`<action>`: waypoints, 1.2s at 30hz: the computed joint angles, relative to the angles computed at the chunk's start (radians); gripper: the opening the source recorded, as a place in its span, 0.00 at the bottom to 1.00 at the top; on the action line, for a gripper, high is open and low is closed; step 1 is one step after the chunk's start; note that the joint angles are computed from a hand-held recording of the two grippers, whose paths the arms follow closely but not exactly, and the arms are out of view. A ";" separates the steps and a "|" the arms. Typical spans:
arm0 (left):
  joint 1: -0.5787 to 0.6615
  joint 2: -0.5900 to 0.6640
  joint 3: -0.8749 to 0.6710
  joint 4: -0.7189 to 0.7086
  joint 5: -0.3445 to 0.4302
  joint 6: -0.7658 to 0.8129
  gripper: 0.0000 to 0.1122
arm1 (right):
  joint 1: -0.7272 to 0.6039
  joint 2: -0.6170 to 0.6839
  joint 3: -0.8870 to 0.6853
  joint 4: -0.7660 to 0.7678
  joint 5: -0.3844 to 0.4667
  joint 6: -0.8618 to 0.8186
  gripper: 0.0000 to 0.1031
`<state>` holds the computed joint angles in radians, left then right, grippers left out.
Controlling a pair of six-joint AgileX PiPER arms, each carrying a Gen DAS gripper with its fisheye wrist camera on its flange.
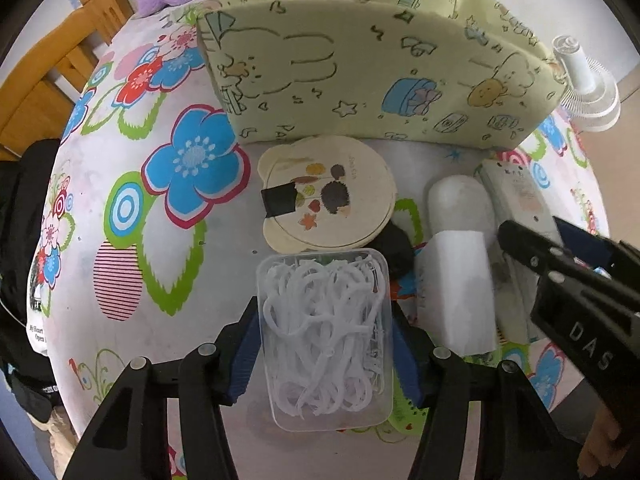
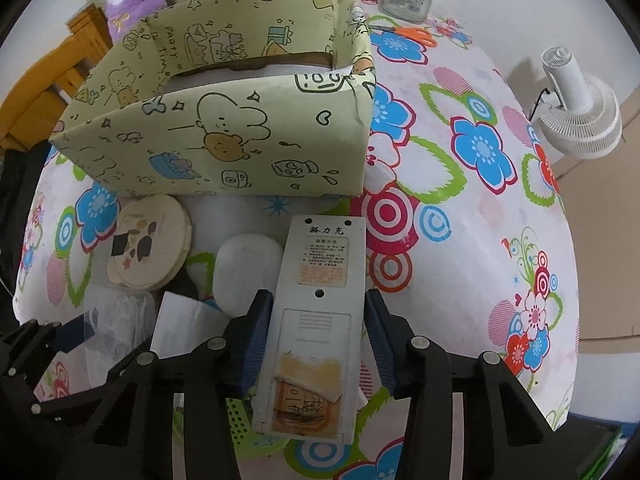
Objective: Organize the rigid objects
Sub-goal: 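Grasp the clear floss-pick box with the left tool while the right tool grasps the white package, then lift and carry both held items over the green patterned box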
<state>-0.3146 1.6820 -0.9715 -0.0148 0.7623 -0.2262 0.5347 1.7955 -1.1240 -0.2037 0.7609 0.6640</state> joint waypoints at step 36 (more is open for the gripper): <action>0.058 -0.175 -0.217 0.039 0.154 0.062 0.54 | 0.082 -0.189 -0.110 -0.104 0.147 0.104 0.46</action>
